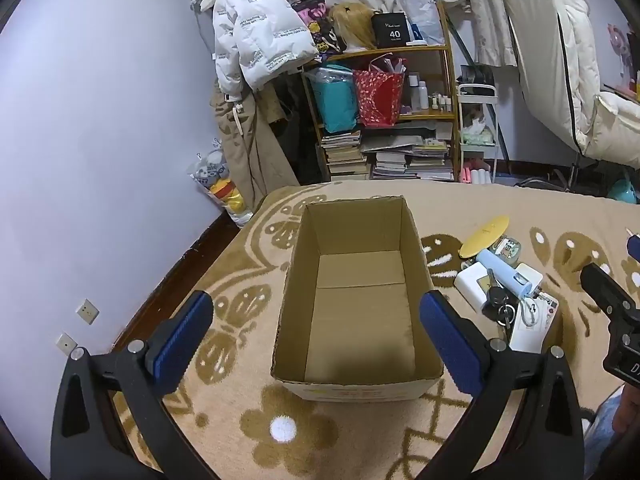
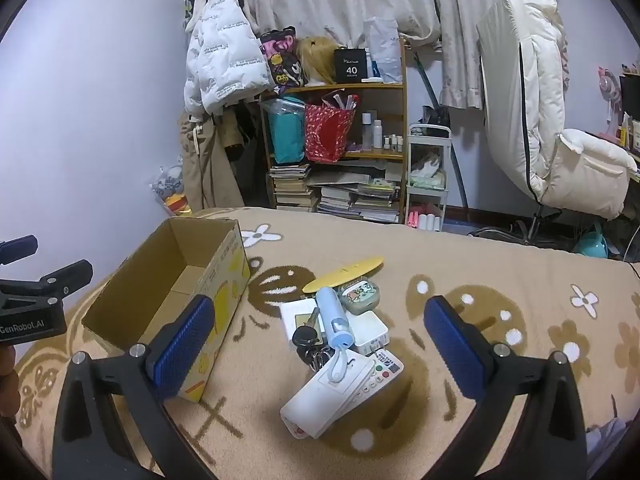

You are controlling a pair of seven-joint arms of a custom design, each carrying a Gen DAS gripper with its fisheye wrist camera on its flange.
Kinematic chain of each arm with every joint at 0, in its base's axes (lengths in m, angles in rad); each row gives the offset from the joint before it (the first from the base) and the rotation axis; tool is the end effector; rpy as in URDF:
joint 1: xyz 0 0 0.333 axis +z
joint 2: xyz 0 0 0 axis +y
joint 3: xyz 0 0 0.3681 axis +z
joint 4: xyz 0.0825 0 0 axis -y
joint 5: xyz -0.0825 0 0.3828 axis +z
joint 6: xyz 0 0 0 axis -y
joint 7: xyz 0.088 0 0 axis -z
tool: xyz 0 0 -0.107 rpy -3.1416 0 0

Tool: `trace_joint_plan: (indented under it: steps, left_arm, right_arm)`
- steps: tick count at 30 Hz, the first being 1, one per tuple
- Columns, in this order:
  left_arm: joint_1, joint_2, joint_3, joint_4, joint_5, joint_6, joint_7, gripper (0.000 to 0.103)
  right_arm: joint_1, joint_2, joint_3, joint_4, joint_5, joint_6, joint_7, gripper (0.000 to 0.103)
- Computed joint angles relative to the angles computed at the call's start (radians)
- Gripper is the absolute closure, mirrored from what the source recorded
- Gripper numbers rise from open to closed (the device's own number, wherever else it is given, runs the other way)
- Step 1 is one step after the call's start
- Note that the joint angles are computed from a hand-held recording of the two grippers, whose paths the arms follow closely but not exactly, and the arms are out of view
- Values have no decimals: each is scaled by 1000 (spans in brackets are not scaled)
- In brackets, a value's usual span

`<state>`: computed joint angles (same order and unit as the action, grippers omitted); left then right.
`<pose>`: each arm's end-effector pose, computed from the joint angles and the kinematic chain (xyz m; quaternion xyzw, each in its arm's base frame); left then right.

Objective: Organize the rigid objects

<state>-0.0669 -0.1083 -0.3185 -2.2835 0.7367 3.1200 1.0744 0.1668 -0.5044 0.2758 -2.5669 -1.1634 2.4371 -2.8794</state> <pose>0.4681 -0.2587 0.5436 -0.4020 0.7943 -0.3299 0.3142 0.3540 0.1775 0.5133 -0.4150 0.7638 -0.4099 0.2762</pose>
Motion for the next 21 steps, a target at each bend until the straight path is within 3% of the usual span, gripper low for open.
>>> trace_joint_plan:
  steps: [15,18,21]
  left_arm:
    - [-26,-1,19,5,-32,-31,39,1]
    - [-57,-5,42,-3,-112,-40,113,1]
    - [-38,-4,25,0,-97,-39,98,1]
  right_arm:
    - [3,0,-6,4,14,-6,-16,0]
    - [-3,18,7,-1,-3,-2,19,0]
    - [4,19,-1,-3,-7,-4,14,0]
